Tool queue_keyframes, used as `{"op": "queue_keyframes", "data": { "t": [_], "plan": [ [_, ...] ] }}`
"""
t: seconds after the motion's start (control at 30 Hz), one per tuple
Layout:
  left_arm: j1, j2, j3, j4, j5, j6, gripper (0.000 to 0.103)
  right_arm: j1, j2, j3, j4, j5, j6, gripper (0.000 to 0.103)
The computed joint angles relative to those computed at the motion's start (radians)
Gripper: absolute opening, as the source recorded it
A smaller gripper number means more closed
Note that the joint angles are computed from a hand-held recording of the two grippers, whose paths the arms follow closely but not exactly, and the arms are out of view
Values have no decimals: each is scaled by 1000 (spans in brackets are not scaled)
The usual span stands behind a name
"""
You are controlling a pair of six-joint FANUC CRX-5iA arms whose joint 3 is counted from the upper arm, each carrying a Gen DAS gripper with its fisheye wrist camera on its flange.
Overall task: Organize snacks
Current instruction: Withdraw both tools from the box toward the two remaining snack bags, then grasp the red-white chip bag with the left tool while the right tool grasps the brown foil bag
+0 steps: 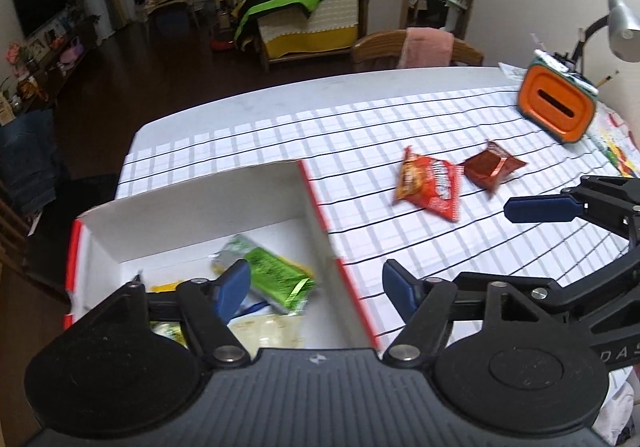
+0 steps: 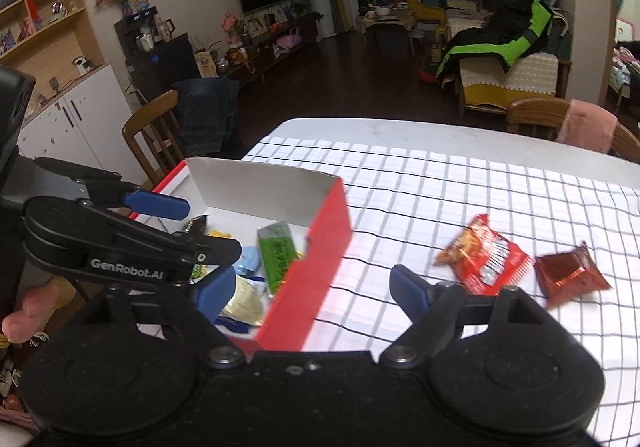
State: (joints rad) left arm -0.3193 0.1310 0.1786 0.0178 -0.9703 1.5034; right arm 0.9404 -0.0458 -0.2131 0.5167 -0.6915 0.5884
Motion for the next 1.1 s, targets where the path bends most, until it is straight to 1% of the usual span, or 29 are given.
{"op": "queue_keyframes", "data": {
  "t": [0.07, 0.13, 0.23, 0.37, 0.47, 0.63, 0.73, 0.8, 0.97, 1.1],
  "plan": [
    [-21, 11, 8, -3, 11, 2, 74, -8, -26, -34, 21, 2, -20, 92],
    [-45, 26, 21, -14, 18, 16, 78, -22, -54, -64, 25, 5, -19, 94],
    [-77, 55, 50, -29, 27, 44, 80, -43, -80, -88, 13, -4, -6, 94],
    [-112, 103, 97, -43, 29, 94, 83, -76, -122, -132, 11, -7, 10, 102],
    [-138, 145, 141, -63, 24, 151, 84, -105, -144, -157, 3, -8, 35, 103],
    [-177, 237, 249, -103, -19, 248, 84, -178, -144, -176, -20, -7, 102, 103],
    [-204, 302, 337, -150, -65, 308, 84, -233, -126, -186, -13, 10, 128, 103],
    [-220, 355, 408, -172, -109, 354, 84, -269, -108, -185, -19, 19, 147, 103],
    [-241, 500, 611, -199, -239, 460, 84, -355, -67, -160, -103, 38, 289, 103],
    [-250, 628, 794, -209, -339, 529, 84, -395, -24, -125, -155, 35, 391, 103]
  ]
}}
